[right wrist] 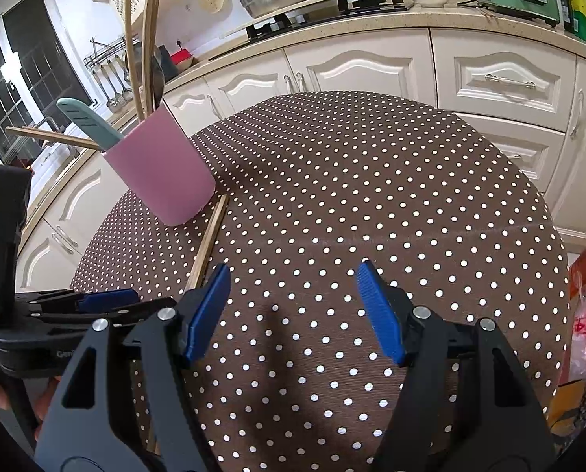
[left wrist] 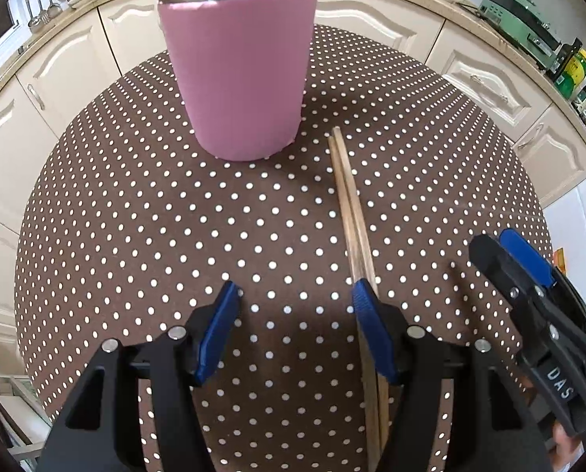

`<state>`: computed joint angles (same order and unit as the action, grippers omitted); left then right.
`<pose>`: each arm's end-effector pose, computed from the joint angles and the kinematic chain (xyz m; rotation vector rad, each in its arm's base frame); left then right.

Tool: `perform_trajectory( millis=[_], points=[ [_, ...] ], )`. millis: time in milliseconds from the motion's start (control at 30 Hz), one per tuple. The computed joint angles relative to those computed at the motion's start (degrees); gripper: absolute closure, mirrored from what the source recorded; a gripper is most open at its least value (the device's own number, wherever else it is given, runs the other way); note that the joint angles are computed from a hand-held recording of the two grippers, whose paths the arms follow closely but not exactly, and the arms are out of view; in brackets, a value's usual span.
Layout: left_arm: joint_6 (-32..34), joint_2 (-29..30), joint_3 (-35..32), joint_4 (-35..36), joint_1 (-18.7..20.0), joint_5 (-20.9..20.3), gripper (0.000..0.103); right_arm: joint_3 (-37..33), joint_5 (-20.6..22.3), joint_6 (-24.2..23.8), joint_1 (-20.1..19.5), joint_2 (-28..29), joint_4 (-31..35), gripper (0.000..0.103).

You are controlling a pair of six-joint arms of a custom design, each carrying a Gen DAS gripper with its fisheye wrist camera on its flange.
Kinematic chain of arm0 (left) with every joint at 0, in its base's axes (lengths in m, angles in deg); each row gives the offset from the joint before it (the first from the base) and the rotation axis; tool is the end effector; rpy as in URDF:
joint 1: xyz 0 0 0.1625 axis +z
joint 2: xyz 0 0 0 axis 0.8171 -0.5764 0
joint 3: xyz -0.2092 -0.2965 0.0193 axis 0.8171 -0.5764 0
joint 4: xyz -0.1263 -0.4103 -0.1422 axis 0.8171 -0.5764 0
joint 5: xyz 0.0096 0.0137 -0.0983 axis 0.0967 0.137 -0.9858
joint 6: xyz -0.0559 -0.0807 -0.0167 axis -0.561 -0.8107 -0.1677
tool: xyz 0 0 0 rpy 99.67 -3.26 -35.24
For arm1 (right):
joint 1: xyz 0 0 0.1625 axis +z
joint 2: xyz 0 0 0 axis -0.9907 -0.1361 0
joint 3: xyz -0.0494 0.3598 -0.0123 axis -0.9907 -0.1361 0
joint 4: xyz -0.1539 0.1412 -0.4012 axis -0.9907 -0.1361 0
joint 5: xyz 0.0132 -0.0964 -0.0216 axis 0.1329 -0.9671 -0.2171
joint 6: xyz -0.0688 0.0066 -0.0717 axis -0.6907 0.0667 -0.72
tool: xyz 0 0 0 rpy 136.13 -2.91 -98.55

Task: Organize utensils
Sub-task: 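Move both tools back down to the last wooden chopsticks on the cloth, then grasp a wooden chopstick with the left tool while the right tool grasps the other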

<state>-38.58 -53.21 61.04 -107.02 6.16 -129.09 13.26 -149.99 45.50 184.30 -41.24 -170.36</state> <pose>-0.1494 -0.7016 0.2039 -0.1241 2.3267 -0.5763 0.2661 -0.7068 0.0815 0.7394 -2.6903 0.7408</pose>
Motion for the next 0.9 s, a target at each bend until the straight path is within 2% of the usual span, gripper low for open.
perform_trajectory(
  millis=[67, 233, 367, 567, 900],
  points=[
    [-1.6, -0.5, 0.1, 1.3, 0.1, -0.4, 0.042, -0.1, 0.0, 0.0, -0.1, 0.0, 0.1, 0.036],
    [-0.1, 2.0, -2.9, 1.3, 0.8, 0.2, 0.041, -0.1, -0.2, 0.1, 0.0, 0.0, 0.3, 0.036],
    [-1.5, 3.3, -4.3, 2.6, 0.9, 0.9, 0.034, -0.3, -0.5, 0.2, 0.0, 0.1, 0.5, 0.036],
    [-2.4, 5.1, -7.8, 5.3, 1.5, 0.6, 0.034, -0.3, -0.7, 0.2, 0.0, 0.2, 0.3, 0.036],
    [-2.2, 4.2, -7.2, 5.1, 1.8, -0.9, 0.034, -0.4, -0.6, 0.4, 0.0, 0.3, 0.6, 0.036]
  ],
)
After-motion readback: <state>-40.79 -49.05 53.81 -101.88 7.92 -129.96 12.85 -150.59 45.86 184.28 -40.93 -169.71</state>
